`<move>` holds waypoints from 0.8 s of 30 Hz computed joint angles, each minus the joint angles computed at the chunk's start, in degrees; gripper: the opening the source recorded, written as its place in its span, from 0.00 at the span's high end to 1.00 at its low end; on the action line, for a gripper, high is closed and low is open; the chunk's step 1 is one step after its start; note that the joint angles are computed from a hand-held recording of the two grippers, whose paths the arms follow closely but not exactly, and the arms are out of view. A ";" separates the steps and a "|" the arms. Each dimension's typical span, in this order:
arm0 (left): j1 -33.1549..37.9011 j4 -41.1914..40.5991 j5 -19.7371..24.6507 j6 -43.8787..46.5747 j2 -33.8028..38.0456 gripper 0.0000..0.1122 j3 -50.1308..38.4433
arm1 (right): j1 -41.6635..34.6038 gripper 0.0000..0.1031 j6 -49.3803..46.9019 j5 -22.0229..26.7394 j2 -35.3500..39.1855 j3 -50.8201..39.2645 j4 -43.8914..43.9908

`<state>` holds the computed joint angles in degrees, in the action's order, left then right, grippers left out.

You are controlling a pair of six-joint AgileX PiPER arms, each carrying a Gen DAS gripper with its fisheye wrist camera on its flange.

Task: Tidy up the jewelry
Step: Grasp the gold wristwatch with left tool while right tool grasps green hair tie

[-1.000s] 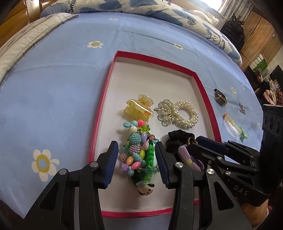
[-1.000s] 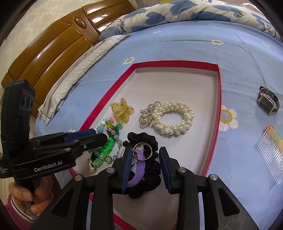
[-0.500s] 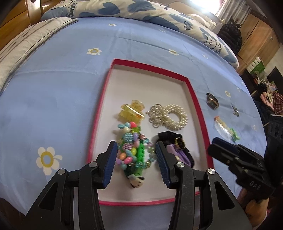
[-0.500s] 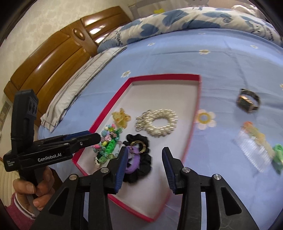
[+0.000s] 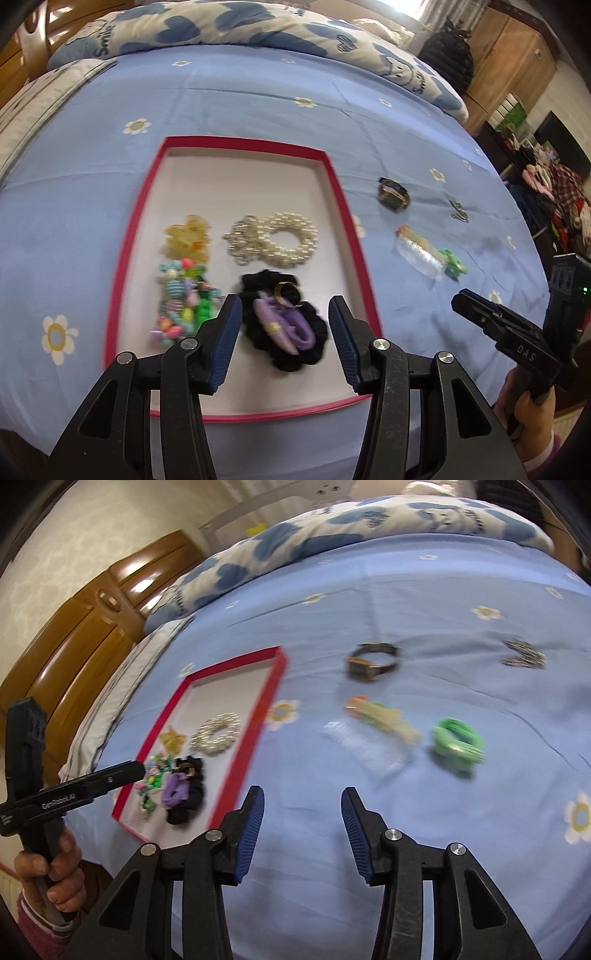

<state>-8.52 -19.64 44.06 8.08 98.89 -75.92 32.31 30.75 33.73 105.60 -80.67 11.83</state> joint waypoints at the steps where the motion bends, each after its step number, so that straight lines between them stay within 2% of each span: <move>1: -0.79 0.05 0.15 -0.21 0.25 0.58 -0.42 | -0.33 0.56 0.60 -0.41 -1.00 1.44 -0.41; 5: -3.34 0.75 0.57 -1.45 0.91 0.58 -1.72 | -2.26 0.56 3.14 -1.77 -5.16 7.41 -2.52; 11: -6.47 1.91 1.26 -3.24 2.32 0.57 -3.99 | -4.51 0.56 4.98 -2.75 -8.29 11.74 -4.26; 24: -9.89 3.76 4.56 -6.11 8.83 0.54 -14.08 | -8.06 0.56 1.50 -3.43 -5.69 10.57 -3.22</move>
